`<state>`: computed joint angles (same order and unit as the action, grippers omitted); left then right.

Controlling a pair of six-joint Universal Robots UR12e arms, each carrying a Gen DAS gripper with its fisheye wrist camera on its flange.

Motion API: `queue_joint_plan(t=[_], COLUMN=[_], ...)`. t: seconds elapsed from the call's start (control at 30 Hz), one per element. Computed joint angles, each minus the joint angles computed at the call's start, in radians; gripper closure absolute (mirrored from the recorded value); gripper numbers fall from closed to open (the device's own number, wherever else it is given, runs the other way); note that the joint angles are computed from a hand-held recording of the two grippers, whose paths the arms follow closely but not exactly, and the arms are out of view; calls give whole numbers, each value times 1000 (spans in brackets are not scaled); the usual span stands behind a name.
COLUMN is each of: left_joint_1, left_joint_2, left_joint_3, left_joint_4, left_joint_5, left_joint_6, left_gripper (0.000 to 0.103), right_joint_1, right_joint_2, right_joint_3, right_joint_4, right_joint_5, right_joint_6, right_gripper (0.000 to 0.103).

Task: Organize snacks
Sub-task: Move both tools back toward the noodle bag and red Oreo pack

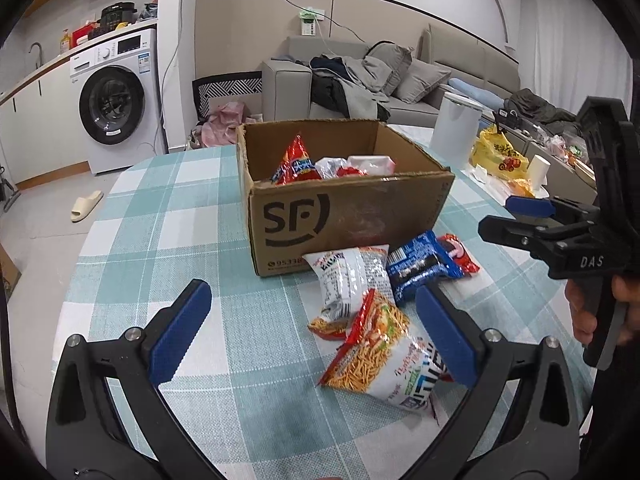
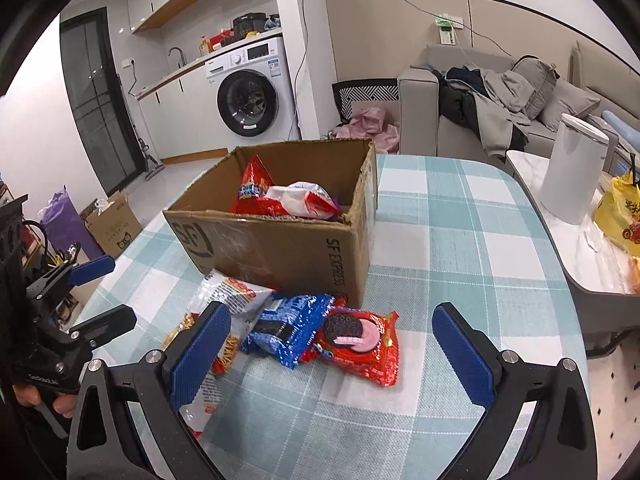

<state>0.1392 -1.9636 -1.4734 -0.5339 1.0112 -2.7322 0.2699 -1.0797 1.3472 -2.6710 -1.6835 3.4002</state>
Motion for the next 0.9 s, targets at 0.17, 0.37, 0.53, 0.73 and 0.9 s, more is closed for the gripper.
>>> queue_joint_plan(t=[0.17,0.37,0.53,0.73,0.9], left_joint_1=[-5,-11,-17,-25,-28], left_joint_2=[7,12,14,9,10], left_joint_3=[-8,-15,-21,-16,-15], left_joint_4=[-49,-103,-115,-155,-197], left_joint_5=[-9,-46,-45,-33,-46], left_joint_6=[41,101,124,156,195], left_gripper=[1,1,1,1,1], right_joint_1=[-5,-10,-15,-20,-22], right_joint_2=[-2,0,2,10,22], right_joint_3=[0,0,-1,-9,-20], right_joint_4=[45,97,127,176,224], right_joint_5=[-3,-8,-7,-10,-4], right_joint_6=[-19,-29,-29,-33,-52], right_gripper=[0,0,0,0,0])
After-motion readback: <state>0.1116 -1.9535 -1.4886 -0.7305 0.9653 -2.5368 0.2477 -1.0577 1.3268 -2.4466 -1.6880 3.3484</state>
